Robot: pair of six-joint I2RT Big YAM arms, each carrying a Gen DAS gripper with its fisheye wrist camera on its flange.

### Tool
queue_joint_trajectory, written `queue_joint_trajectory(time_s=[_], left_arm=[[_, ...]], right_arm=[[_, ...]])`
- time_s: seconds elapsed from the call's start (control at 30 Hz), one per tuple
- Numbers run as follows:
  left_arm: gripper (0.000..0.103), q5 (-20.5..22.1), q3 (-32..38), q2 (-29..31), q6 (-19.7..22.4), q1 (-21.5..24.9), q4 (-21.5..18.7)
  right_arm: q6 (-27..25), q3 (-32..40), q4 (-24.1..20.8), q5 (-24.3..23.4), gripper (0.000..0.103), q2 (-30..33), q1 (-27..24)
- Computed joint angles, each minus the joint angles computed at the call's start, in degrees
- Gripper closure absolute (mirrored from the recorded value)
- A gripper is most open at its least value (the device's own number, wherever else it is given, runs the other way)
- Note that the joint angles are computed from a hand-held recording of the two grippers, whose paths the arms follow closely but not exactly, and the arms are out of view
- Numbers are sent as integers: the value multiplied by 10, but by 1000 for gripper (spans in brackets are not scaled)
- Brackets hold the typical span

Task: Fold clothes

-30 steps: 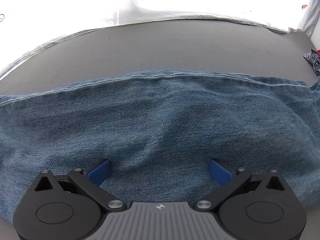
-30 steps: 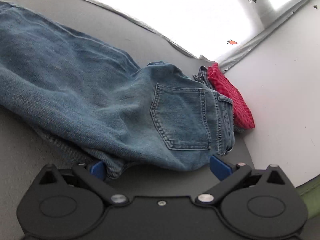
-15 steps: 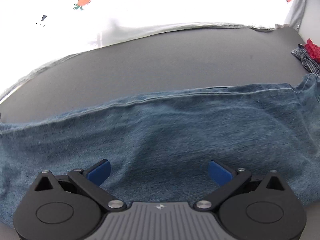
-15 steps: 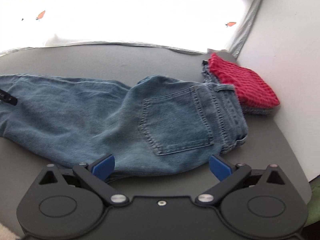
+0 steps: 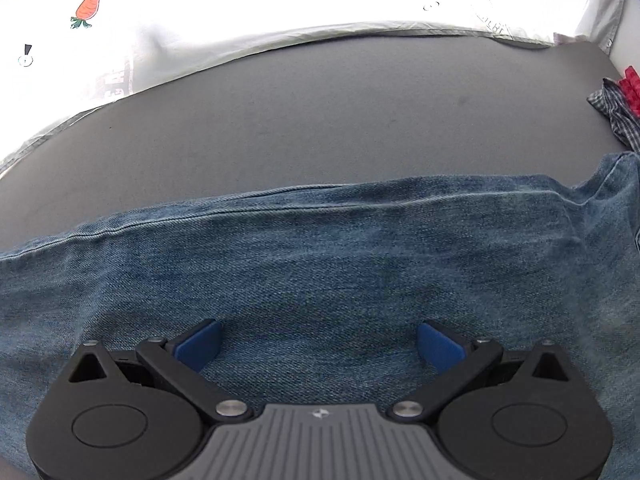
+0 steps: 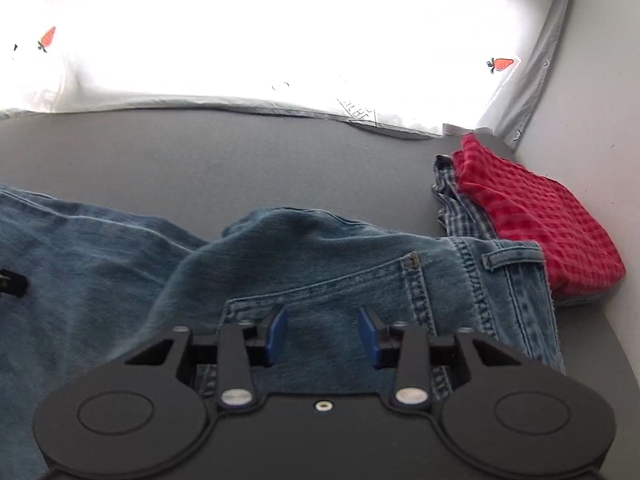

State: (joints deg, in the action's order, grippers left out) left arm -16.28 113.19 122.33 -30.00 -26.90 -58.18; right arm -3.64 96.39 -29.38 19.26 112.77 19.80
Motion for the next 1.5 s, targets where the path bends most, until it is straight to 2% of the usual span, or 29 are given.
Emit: queue_joint_trajectory(time_s=[0.03, 0.07, 0.1, 0.17, 0.2, 0.27, 0.37, 0.43, 0.5, 0.57, 0.63, 0.7, 0.83, 0.93, 0.97, 1.1, 1.23, 1.4, 1.5], left_arm=[[0, 15, -1, -1, -7, 6, 1], [0, 27, -1, -2, -16, 12, 2], [0, 35, 1, -2, -29, 17, 1], [0, 48, 13, 2, -46, 24, -11], [0, 50, 20, 6, -48, 25, -18], [0, 39, 17, 6, -42, 22, -15], [0, 17, -7, -7, -36, 13, -1], [0, 10, -27, -29, -44, 8, -2], [0, 3, -78, -71, -58, 5, 36], [0, -13, -137, -119, -93, 2, 66], [0, -30, -195, -164, -134, 2, 89], [0, -43, -252, -209, -178, 5, 100], [0, -61, -374, -306, -255, 17, 110], [0, -50, -461, -380, -306, 36, 117], [0, -43, -486, -401, -309, 47, 122], [0, -20, -561, -471, -274, 102, 130], [0, 17, -620, -537, -211, 185, 151], [0, 67, -659, -584, -107, 308, 183], [0, 104, -659, -583, -43, 386, 202]], right_arm=[[-1, 35, -15, 43, 84, 32, -5], [35, 67, -32, 79, 91, 60, -17], [77, 81, -30, 78, 90, 72, -31], [120, 146, -87, 65, 90, 102, -41], [122, 170, -110, 72, 90, 114, -40], [136, 158, -95, 79, 89, 111, -38], [78, 115, -39, 114, 87, 100, -27], [46, 108, -29, 119, 87, 97, -25], [3, 108, -32, 115, 85, 93, -26], [-53, 100, -37, 121, 78, 82, -20], [-72, 71, -22, 122, 43, 58, -13], [-72, 28, 1, 107, 40, 20, -1], [-82, -35, 15, 89, 39, -35, 47], [-86, -59, 16, 67, 36, -59, 91], [-84, -62, 12, 60, 35, -63, 113], [-74, -53, -6, 49, 34, -60, 186], [-76, -3, -45, 49, 33, -30, 265], [-155, 86, -34, 25, 33, 33, 348], [-225, 186, -24, 19, 33, 105, 391]])
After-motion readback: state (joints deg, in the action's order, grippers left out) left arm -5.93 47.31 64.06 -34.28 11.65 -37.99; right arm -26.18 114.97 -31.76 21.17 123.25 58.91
